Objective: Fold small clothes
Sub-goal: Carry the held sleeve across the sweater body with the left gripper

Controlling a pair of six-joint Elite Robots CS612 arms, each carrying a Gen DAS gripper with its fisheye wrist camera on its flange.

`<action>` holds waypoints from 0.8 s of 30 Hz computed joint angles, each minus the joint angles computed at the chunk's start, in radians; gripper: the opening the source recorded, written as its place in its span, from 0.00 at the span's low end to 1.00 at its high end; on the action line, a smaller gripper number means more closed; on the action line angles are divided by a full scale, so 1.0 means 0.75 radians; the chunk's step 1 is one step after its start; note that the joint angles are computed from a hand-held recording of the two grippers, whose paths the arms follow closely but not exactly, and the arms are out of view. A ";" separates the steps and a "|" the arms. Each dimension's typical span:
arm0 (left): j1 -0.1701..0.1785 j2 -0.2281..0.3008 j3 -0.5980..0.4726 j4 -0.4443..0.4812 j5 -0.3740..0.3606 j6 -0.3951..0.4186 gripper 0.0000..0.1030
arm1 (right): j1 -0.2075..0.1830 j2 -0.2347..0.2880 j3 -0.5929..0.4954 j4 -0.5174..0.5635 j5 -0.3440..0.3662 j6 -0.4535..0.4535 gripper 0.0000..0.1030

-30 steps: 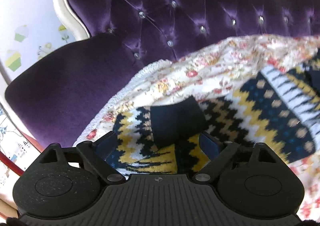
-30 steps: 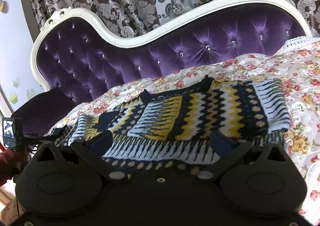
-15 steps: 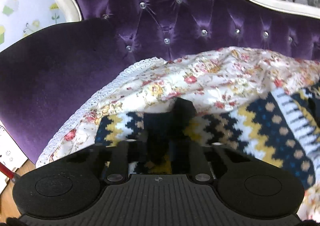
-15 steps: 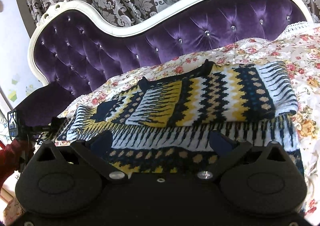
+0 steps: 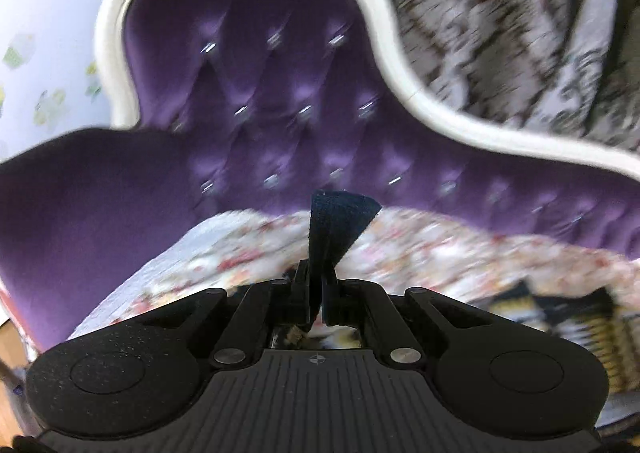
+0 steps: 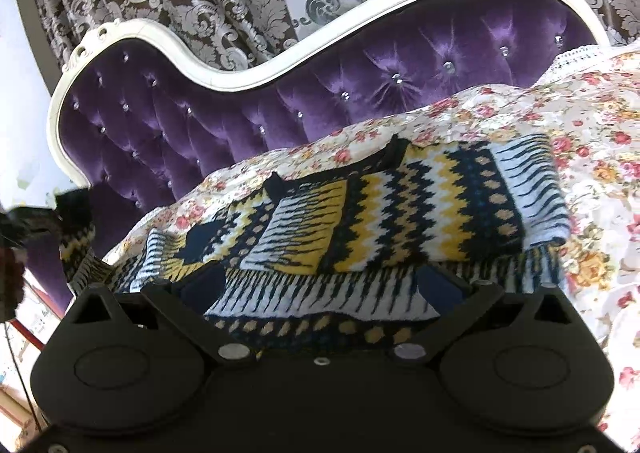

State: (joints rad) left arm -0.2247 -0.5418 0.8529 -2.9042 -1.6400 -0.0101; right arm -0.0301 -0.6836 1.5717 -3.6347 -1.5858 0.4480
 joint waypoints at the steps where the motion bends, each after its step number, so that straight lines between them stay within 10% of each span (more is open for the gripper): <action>1: -0.005 -0.012 0.007 -0.005 -0.027 -0.014 0.05 | -0.001 -0.003 0.003 0.000 -0.007 0.004 1.00; 11: -0.119 -0.085 0.064 -0.097 -0.228 0.043 0.05 | -0.019 -0.041 0.044 0.026 -0.116 0.063 0.99; 24: -0.247 -0.017 0.059 -0.042 -0.404 0.063 0.05 | -0.054 -0.075 0.094 0.011 -0.218 0.179 1.00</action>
